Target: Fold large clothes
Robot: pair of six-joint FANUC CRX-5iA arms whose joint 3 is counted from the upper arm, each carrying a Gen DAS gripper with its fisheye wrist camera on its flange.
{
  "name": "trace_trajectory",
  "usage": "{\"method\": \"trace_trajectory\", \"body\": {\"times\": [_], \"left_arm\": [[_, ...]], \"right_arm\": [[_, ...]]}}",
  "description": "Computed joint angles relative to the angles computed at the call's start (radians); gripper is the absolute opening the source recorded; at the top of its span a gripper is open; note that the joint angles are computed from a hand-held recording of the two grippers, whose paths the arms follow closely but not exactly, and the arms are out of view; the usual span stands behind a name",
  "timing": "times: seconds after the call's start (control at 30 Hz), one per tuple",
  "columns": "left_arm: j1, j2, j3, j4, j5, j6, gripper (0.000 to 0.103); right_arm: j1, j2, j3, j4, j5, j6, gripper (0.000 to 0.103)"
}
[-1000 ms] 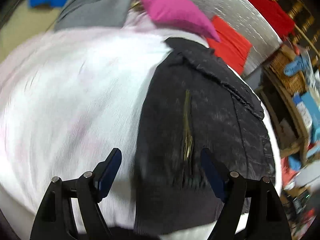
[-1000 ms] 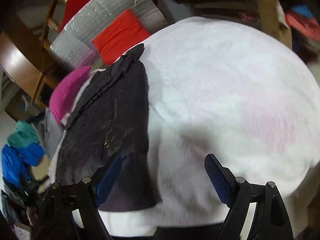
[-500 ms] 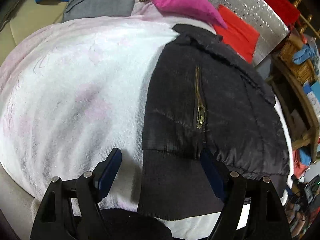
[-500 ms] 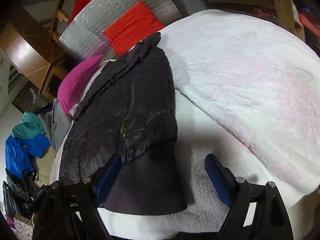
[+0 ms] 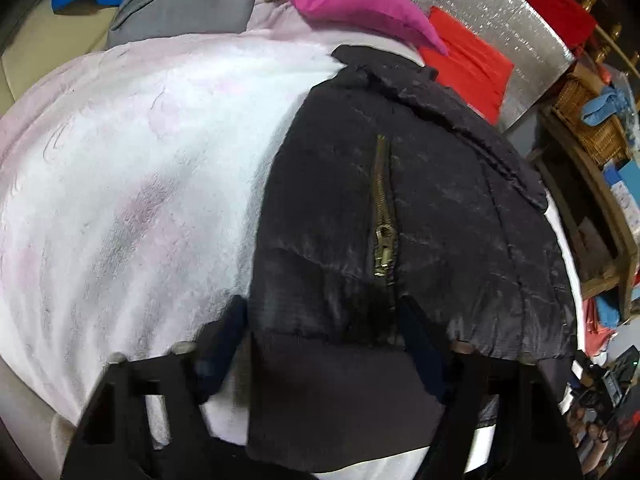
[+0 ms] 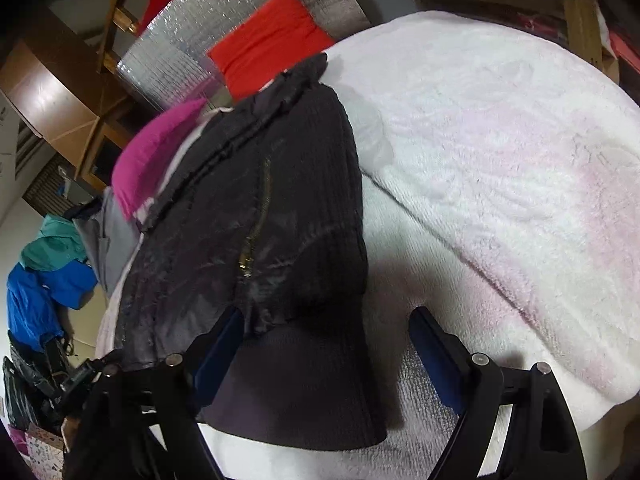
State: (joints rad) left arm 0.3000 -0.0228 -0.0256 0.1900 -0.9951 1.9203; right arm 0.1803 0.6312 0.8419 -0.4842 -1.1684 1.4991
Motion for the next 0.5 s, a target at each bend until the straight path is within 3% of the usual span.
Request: {"method": "trace_trajectory", "body": {"times": [0.03, 0.07, 0.1, 0.23, 0.3, 0.5], "left_arm": [[-0.013, 0.008, 0.027, -0.048, -0.026, 0.031, 0.048], [-0.016, 0.013, 0.038, -0.064, -0.04, 0.036, 0.044], [-0.014, 0.013, 0.039, -0.064, -0.045, 0.03, 0.033], [-0.026, 0.017, 0.079, -0.096, -0.082, 0.004, 0.018], [-0.044, 0.016, 0.1, -0.13, -0.087, 0.009, 0.016], [-0.037, -0.057, 0.05, -0.105, -0.061, -0.006, 0.016]], "right_arm": [[0.002, 0.005, 0.012, -0.002, -0.012, 0.012, 0.073], [0.006, 0.018, 0.037, 0.003, -0.041, 0.015, 0.041], [0.021, 0.035, 0.062, 0.046, -0.069, 0.0, 0.036], [0.028, 0.054, 0.104, 0.057, -0.103, 0.006, 0.022], [0.021, 0.047, 0.102, 0.031, -0.107, 0.016, 0.015], [-0.002, -0.014, 0.029, -0.013, -0.105, 0.051, 0.011]]}}
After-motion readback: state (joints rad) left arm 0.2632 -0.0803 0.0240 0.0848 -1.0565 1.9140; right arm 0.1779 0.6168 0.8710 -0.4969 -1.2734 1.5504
